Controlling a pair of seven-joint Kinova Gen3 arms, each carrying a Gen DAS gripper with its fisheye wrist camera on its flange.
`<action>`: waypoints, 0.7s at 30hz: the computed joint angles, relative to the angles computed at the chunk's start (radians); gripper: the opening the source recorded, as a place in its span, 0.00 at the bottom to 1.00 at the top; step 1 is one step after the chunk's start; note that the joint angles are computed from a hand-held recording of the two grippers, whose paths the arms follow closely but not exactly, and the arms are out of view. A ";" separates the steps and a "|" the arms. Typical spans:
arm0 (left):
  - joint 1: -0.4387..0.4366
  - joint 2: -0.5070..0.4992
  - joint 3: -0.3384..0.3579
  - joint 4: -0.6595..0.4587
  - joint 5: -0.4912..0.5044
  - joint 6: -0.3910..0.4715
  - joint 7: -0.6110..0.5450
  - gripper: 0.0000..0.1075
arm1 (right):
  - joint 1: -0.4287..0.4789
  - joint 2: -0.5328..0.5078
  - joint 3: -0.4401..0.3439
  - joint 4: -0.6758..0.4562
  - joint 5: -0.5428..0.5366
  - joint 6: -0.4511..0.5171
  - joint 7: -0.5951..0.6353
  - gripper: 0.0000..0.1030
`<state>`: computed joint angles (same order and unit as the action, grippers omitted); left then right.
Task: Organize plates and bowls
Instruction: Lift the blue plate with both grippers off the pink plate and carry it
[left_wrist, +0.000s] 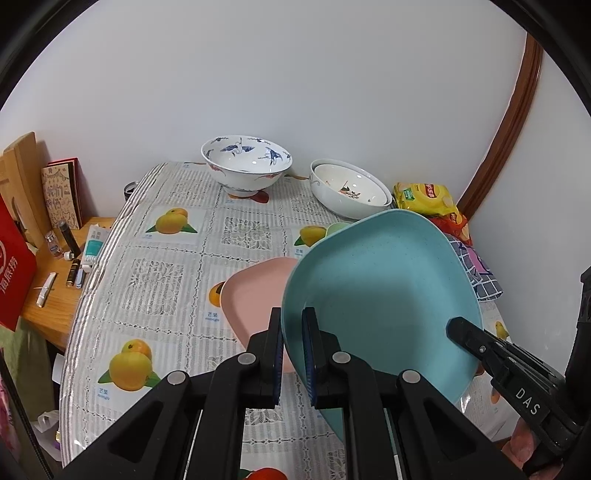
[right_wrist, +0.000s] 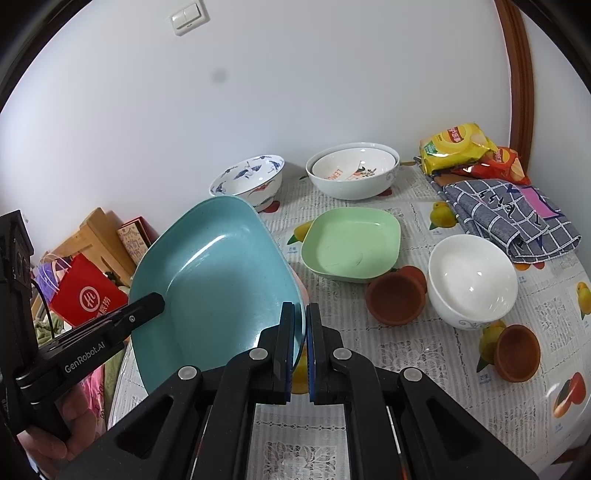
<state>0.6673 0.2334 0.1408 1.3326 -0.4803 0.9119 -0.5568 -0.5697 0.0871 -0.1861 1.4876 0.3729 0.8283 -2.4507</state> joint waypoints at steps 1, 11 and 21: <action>-0.003 -0.001 0.000 0.005 0.003 -0.003 -0.001 0.09 | -0.003 0.004 -0.001 -0.003 0.003 0.003 -0.002 0.06; -0.050 0.006 -0.007 0.065 0.058 -0.021 -0.012 0.09 | -0.019 0.059 0.008 -0.009 -0.048 -0.011 0.025 0.06; -0.080 0.050 -0.023 0.065 0.106 -0.017 -0.034 0.09 | -0.013 0.133 0.032 -0.023 -0.144 -0.033 0.103 0.06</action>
<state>0.5878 0.2830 0.1177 1.3976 -0.3741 0.8949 -0.5904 -0.5830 0.2202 -0.1540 1.4646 0.2286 0.7953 -2.3478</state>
